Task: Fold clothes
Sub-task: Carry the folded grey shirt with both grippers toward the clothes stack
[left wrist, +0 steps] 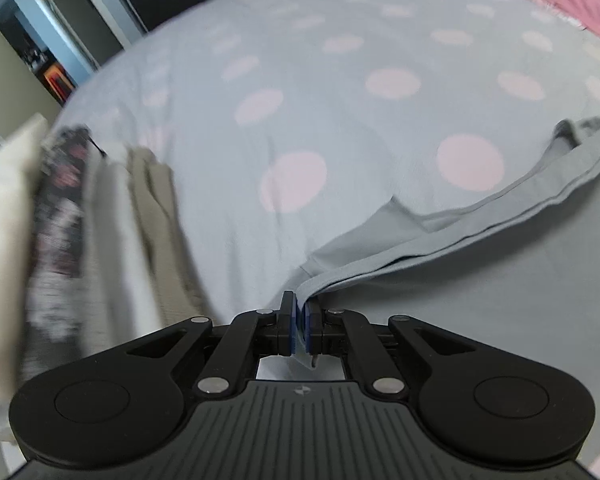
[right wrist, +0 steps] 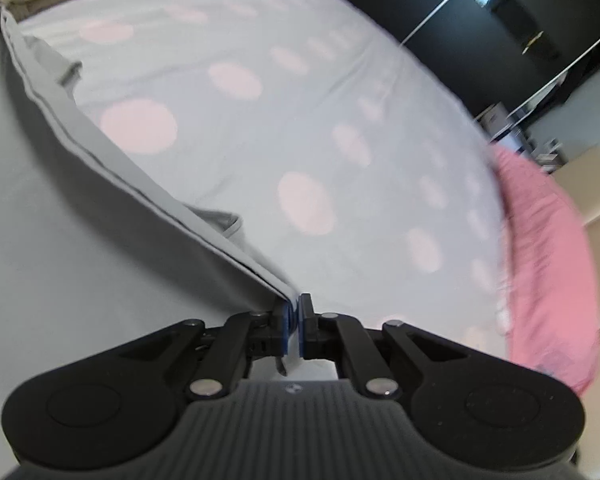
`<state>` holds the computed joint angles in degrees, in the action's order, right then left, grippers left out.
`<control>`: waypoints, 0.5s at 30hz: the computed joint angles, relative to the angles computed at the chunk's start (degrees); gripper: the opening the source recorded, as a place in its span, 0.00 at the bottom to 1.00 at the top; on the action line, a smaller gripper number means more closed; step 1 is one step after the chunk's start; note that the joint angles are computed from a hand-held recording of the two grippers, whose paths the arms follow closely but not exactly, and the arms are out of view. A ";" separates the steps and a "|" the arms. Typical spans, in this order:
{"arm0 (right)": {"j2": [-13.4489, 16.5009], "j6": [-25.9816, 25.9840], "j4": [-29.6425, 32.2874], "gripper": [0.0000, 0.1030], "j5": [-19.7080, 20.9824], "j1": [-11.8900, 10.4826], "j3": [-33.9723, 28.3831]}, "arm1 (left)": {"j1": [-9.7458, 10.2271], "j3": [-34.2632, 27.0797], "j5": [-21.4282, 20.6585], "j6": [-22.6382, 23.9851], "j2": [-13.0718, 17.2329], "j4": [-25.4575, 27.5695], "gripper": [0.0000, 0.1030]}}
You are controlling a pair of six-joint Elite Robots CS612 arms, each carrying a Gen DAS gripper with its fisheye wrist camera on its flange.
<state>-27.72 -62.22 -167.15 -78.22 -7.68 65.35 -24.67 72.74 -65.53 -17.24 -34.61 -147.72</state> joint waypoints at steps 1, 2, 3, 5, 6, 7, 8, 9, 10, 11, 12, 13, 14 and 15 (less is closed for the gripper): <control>0.80 0.20 1.26 0.05 -0.49 0.23 -1.21 | 0.25 -0.30 -0.66 -0.34 0.49 -0.02 0.02; 1.52 0.39 2.24 0.05 -0.90 0.41 -2.27 | 0.50 -0.60 -1.29 -0.65 0.97 -0.06 0.02; 2.05 0.77 2.87 0.05 -1.11 0.50 -3.06 | 0.67 -0.78 -1.70 -0.79 1.32 -0.39 0.02; 2.95 2.13 4.50 0.05 -1.30 0.70 -4.72 | 1.00 -1.10 -2.48 -1.04 1.99 -1.09 0.03; 3.38 2.95 5.37 0.05 -1.35 0.77 -5.56 | 1.12 -1.06 -2.67 -1.01 2.21 -1.73 0.03; 3.79 3.99 6.32 0.05 -1.32 0.78 -6.43 | 1.25 -1.02 -2.81 -1.27 2.39 -2.22 0.04; 4.20 4.99 7.08 0.06 -1.26 0.79 -7.29 | 1.34 -1.00 -2.91 -1.89 2.48 -2.64 0.08; 4.48 6.08 7.25 0.07 -1.26 0.78 -7.76 | 1.43 -0.95 -2.98 -2.46 2.55 -3.13 0.09; 4.62 7.28 6.81 0.08 -1.22 0.75 -7.83 | 1.48 -0.69 -2.88 -2.68 2.50 -4.08 0.10; 4.67 8.62 6.63 0.09 -1.12 0.73 -7.88 | 1.54 -0.43 -2.78 -2.89 2.44 -5.04 0.13; 4.58 10.20 6.86 0.12 -0.91 0.70 -7.90 | 1.58 -0.09 -2.62 -3.11 2.34 -6.08 0.17; 4.42 11.62 6.82 0.18 -0.70 0.64 -7.79 | 1.53 0.70 -2.12 -3.41 1.99 -7.55 0.20; 4.17 12.57 5.93 0.23 -0.68 0.48 -7.42 | 1.47 1.27 -1.50 -3.49 1.70 -8.85 0.24; 4.06 13.04 4.41 0.32 -0.93 0.32 -7.10 | 1.34 2.14 -0.57 -3.87 1.18 -9.99 0.28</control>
